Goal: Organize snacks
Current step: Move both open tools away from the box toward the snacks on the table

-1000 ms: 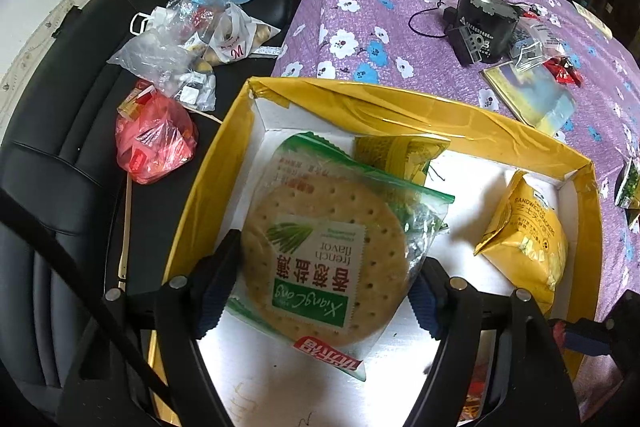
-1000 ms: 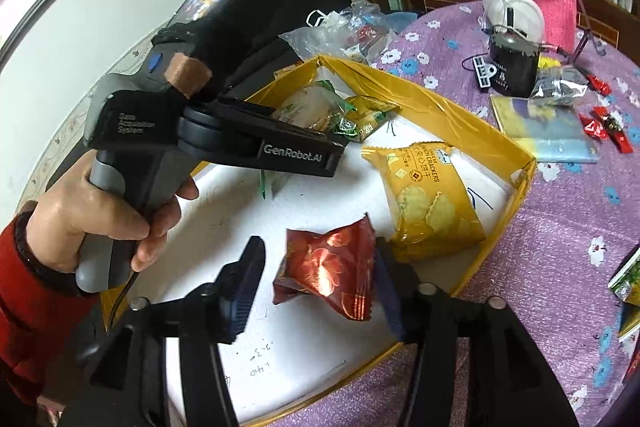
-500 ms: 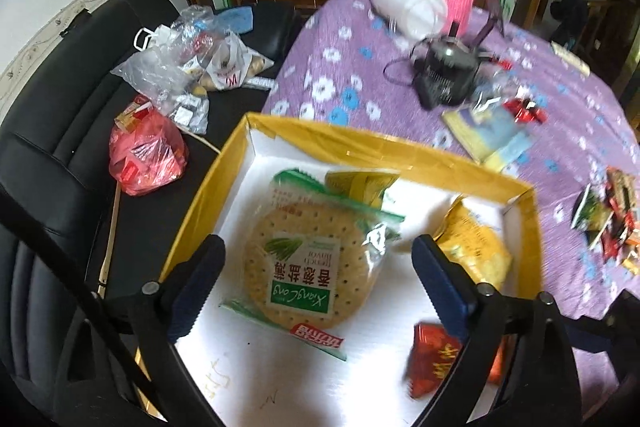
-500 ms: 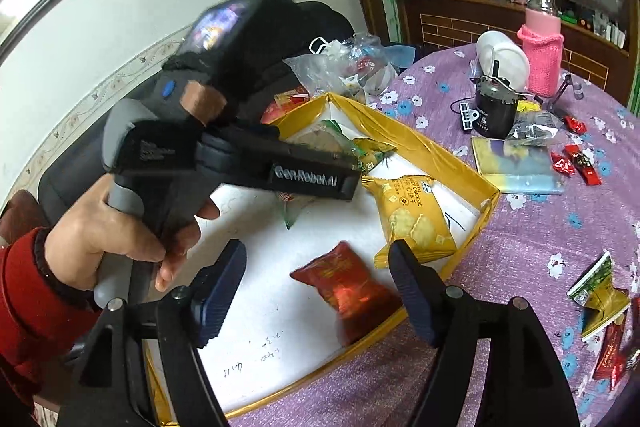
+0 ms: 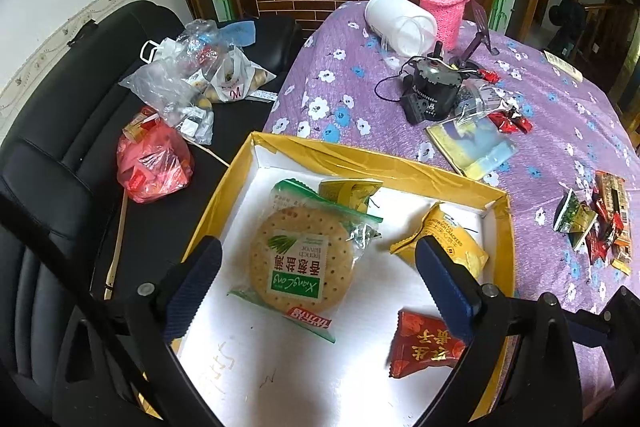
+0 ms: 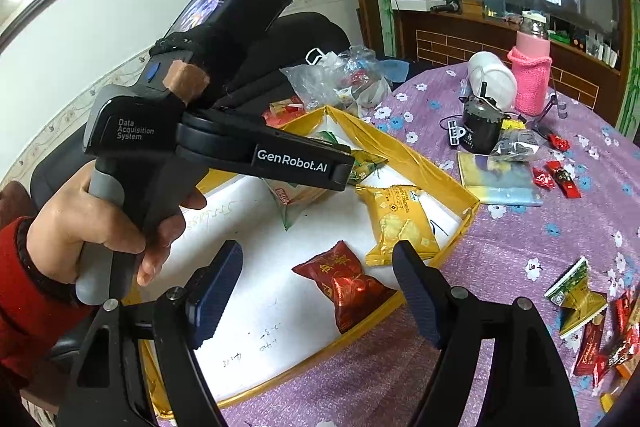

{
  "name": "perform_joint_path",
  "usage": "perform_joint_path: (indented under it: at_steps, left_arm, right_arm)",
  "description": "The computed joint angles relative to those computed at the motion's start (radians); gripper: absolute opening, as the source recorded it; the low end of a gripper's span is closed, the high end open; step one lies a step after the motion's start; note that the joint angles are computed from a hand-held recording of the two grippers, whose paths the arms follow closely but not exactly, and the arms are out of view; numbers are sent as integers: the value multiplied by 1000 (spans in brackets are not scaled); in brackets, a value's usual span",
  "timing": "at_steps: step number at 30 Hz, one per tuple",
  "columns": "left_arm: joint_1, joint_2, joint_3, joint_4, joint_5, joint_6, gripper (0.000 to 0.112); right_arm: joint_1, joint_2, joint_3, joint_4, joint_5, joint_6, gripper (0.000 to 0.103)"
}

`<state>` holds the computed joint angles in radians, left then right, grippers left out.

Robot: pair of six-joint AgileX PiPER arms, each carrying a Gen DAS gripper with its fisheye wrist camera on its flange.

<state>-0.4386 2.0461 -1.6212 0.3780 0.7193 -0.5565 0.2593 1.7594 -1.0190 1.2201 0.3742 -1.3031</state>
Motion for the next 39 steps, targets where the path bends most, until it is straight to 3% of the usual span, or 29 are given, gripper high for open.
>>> perform_joint_path:
  at_steps: [17,39]
  left_arm:
    - [-37,-23,-10,24,23,-30,97]
    - [-173,38,-188,46,116,-23,98]
  right_arm:
    - [-59,-37,36,75,79,-55,79]
    - [-245,-170,168,118,152,-170,79]
